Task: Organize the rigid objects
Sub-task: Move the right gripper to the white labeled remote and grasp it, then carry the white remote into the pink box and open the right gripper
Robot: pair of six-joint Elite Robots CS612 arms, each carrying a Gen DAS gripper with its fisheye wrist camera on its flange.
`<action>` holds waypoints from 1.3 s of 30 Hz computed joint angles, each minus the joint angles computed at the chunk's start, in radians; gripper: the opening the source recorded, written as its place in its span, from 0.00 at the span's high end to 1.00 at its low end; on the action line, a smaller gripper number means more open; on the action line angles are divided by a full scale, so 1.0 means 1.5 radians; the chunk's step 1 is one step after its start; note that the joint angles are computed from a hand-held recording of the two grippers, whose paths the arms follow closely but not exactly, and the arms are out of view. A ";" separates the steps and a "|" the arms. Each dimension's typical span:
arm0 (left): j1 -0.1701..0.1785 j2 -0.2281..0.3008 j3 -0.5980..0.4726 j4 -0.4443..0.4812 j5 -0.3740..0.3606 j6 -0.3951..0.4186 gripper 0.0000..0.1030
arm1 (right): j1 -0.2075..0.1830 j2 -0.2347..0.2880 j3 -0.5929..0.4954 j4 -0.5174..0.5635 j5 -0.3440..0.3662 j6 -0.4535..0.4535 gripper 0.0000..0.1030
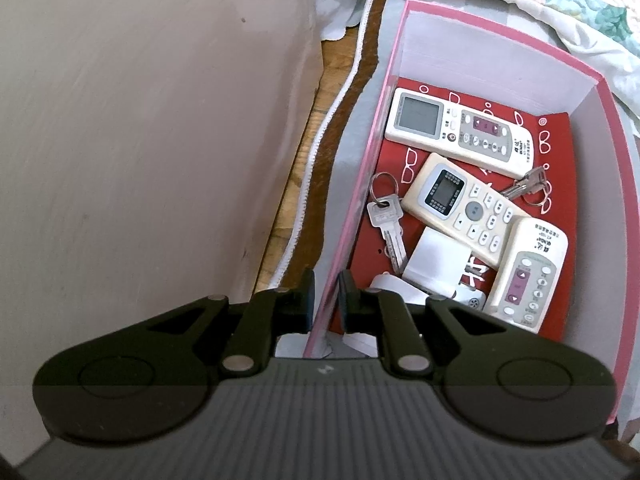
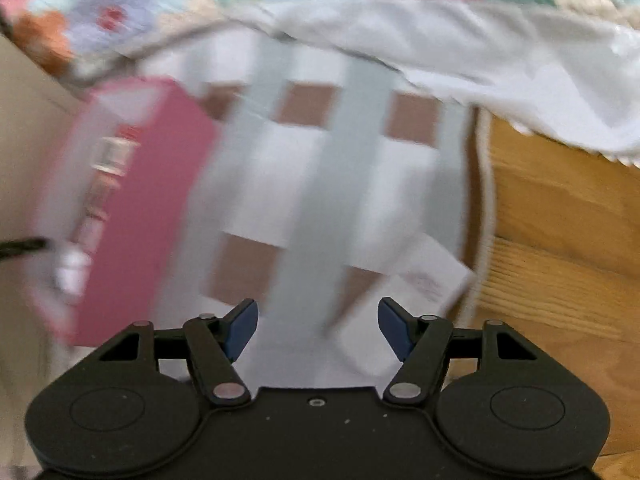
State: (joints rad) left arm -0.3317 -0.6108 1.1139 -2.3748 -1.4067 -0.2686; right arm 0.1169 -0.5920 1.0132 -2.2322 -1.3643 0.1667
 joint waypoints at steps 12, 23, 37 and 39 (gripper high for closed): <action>-0.002 0.003 -0.005 0.006 0.004 -0.002 0.88 | -0.026 0.039 0.006 0.002 0.027 0.197 0.30; 0.002 0.006 -0.011 0.011 -0.008 -0.004 0.88 | 0.018 0.050 0.017 -0.110 -0.113 -0.044 0.36; -0.003 0.004 -0.003 0.003 0.012 0.014 0.88 | 0.020 0.052 0.037 -0.186 -0.050 -0.121 0.38; -0.004 0.003 -0.001 -0.001 0.015 0.013 0.88 | 0.028 0.048 0.054 -0.223 -0.075 -0.151 0.38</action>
State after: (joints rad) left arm -0.3373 -0.6056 1.1120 -2.3759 -1.3836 -0.2497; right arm 0.1583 -0.5207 1.0947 -2.5672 -1.4771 -0.0596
